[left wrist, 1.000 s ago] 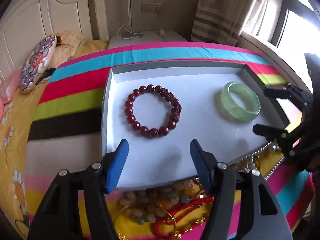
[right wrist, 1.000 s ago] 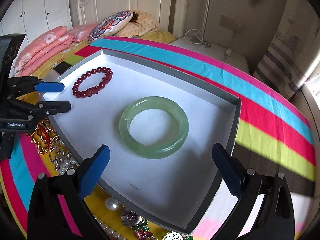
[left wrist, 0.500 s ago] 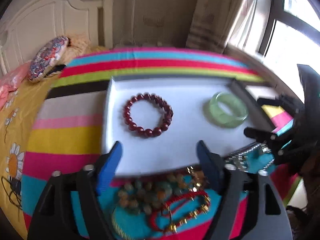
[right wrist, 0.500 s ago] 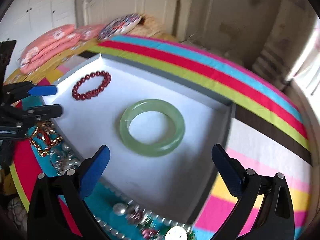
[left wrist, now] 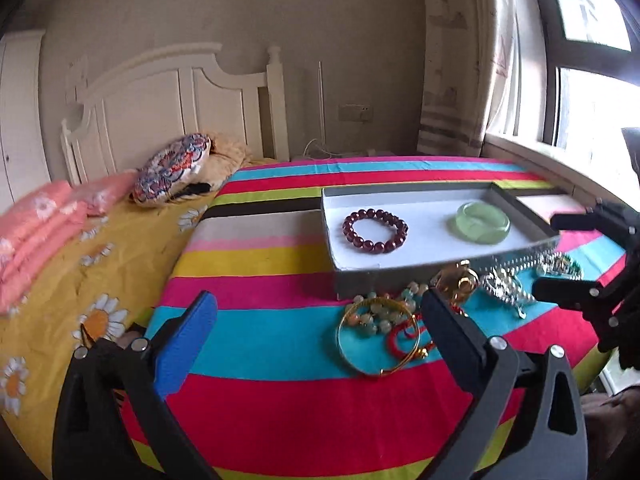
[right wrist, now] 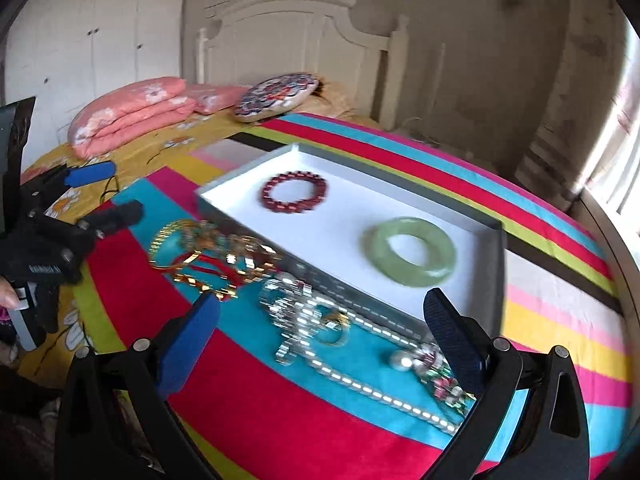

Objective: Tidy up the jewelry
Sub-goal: 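Grasp the silver pearl brooch from the pearl necklace with the right tool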

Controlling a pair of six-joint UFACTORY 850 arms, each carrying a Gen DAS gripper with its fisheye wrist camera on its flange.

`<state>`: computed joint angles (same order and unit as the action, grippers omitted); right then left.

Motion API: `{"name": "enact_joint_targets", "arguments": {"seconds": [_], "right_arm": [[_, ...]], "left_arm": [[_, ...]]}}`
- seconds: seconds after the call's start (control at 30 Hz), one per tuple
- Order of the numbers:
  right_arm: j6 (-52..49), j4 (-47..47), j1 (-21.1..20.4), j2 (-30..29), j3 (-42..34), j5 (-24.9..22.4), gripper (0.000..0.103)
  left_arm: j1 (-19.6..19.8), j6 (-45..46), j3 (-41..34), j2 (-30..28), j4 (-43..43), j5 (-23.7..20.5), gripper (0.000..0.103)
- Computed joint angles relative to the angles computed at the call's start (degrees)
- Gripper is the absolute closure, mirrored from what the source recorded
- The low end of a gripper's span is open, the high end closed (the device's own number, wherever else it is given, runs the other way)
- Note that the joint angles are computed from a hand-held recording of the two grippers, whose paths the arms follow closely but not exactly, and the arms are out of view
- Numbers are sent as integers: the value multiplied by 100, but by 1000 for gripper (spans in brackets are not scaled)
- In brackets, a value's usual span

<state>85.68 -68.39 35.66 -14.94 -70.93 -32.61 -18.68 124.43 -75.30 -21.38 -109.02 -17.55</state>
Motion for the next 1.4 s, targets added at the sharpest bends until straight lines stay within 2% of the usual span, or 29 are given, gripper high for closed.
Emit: {"name": "enact_joint_targets", "arguments": {"seconds": [0.07, 0.17, 0.2, 0.3, 0.33, 0.37, 0.4, 0.5, 0.53, 0.57, 0.63, 0.73, 0.8, 0.87, 0.9, 1.0, 1.03, 1.1, 1.13, 1.2, 1.23, 1.3, 1.33, 1.37, 1.4], "right_arm": [[-429, 202, 41, -143, -164, -55, 29], [-1048, 618, 40, -339, -348, 42, 44], [-1155, 647, 42, -392, -383, 18, 45], [-1584, 424, 260, -742, -687, -799, 47], [-1773, 406, 306, -833, -770, -989, 51], [-1850, 408, 328, -837, -776, -1009, 53], [-1925, 387, 343, -873, -815, -1052, 53], [-2316, 408, 415, -1192, -1137, -1726, 56], [-2301, 339, 421, -1181, -1109, -1746, 57], [-2293, 364, 415, -1160, -1098, -1731, 66], [-2101, 449, 332, -933, -915, -1353, 89], [-1356, 496, 90, -496, -540, -688, 93], [-787, 713, -220, -158, -195, -23, 93], [-53, 887, -594, 230, 262, 913, 93], [211, 874, -701, 332, 393, 1160, 93], [1562, 392, -1119, 713, 939, 2244, 93], [2117, 20, -1200, 795, 1062, 2437, 93], [2508, -321, -1179, 897, 1166, 2284, 92], [2344, -222, -1147, 908, 1163, 2140, 90], [2158, -94, -1073, 986, 1214, 1974, 81], [2386, -281, -1068, 1022, 1248, 1985, 74], [2256, -122, -986, 976, 1163, 1669, 57], [1925, 88, -837, 936, 1058, 1276, 40], [1792, 59, -744, 930, 1020, 1094, 28], [1649, -1, -648, 869, 937, 945, 27]], "left_arm": [[5, 139, 73, 32, -59, -69, 2], [19, 37, 72, -14, 59, -147, 2], [32, -93, 54, -39, 163, -159, 2], [125, -448, 90, -57, 422, -279, 2], [160, -601, 89, -65, 538, -332, 2], [191, -693, 102, -68, 596, -375, 2], [223, -707, 136, -55, 588, -408, 2], [278, -505, 251, 6, 413, -493, 2], [288, -494, 275, 24, 416, -525, 2], [286, -446, 301, 41, 382, -533, 2], [276, -231, 362, 92, 215, -548, 2], [243, -323, 356, 116, 305, -623, 2], [220, -528, 317, 104, 483, -729, 2], [180, -959, 220, 55, 880, -851, 2], [151, -1111, 167, 30, 1032, -869, 2], [38, -1182, 124, 12, 1194, -810, 2], [9, -1191, 119, 7, 1238, -803, 2], [-43, -1260, 116, -4, 1370, -792, 2], [-58, -1284, 111, -12, 1415, -779, 2], [-78, -1352, 108, -31, 1519, -764, 2], [-93, -1381, 107, -38, 1559, -749, 2], [-111, -1370, 114, -43, 1573, -723, 2], [-114, -1352, 111, -50, 1570, -722, 2], [-118, -1332, 122, -44, 1560, -719, 2], [-127, -1314, 129, -45, 1546, -703, 2]]}}
